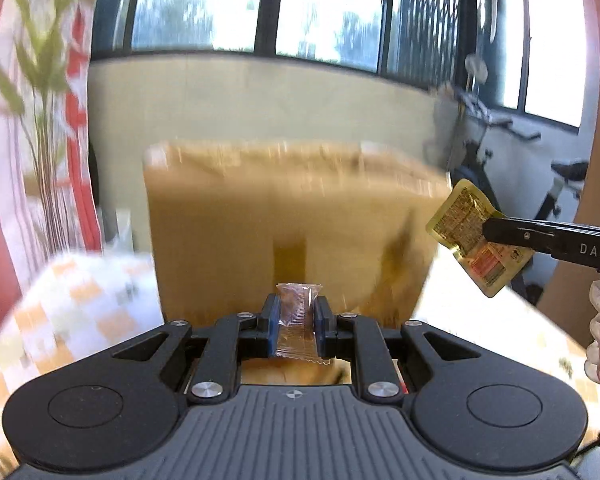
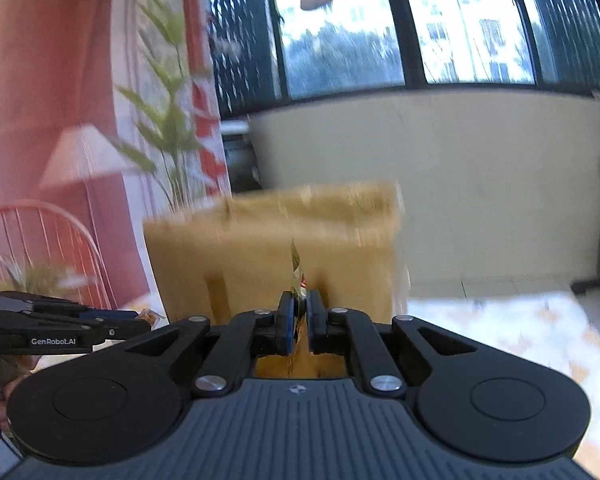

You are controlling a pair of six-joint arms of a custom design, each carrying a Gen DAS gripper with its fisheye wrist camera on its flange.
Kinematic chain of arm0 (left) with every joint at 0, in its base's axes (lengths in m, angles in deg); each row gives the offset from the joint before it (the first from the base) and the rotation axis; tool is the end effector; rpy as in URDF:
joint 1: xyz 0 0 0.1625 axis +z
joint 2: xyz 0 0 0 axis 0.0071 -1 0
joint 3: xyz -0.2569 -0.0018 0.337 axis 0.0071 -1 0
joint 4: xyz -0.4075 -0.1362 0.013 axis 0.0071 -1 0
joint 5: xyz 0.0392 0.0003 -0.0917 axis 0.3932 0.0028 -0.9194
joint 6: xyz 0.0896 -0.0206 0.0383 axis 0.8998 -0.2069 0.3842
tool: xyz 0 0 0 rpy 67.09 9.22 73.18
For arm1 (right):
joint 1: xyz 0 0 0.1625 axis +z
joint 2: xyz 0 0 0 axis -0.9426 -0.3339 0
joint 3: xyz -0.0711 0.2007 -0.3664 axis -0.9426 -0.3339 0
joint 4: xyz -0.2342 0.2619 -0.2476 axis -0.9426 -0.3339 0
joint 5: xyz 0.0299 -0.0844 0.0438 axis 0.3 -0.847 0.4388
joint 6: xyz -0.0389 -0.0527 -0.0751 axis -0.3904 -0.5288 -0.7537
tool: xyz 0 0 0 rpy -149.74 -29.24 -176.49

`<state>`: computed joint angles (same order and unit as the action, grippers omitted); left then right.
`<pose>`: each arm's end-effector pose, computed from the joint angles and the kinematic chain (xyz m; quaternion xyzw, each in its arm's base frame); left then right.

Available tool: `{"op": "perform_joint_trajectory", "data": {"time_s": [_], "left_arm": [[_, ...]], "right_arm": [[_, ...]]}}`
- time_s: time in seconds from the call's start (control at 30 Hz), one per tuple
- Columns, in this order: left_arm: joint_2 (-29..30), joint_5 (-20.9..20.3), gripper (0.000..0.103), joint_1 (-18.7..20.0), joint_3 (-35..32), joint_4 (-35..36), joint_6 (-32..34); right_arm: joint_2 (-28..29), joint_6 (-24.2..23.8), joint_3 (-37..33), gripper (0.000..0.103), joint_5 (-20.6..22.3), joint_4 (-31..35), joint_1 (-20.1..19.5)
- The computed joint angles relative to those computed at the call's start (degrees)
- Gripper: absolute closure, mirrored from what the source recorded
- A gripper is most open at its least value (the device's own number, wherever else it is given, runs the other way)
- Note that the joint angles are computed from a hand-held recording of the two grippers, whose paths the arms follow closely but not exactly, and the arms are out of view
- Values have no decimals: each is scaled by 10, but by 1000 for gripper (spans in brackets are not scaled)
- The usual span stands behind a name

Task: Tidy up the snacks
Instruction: 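Carry both packets over the box and open both tools to release them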

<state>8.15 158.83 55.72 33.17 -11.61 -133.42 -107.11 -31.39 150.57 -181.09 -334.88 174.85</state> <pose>-0.2096 -0.5788 0.0611 0.4888 0.8093 -0.3190 0.0662 0.1850 -0.4105 0.1632 0.0895 -0.7247 0.6096 0.3085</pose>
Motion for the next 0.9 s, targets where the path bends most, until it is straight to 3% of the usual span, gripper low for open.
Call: {"op": "perform_joint_trajectory", "data": {"time_s": [0.27, 0.37, 0.57, 0.73, 0.9], "left_arm": [[43, 20, 84, -12, -130, 26, 6], [73, 7, 84, -18, -187, 46, 3], [132, -24, 84, -20, -288, 97, -3], [166, -53, 84, -20, -334, 125, 1], [204, -74, 84, -16, -379, 153, -2]], "right_arm": [[-48, -45, -93, 96, 37, 112, -9], [-48, -25, -134, 96, 45, 147, -22], [-32, -6, -197, 96, 14, 206, -35], [-30, 32, -206, 96, 5, 244, -53], [-27, 32, -203, 96, -27, 261, -60]]}}
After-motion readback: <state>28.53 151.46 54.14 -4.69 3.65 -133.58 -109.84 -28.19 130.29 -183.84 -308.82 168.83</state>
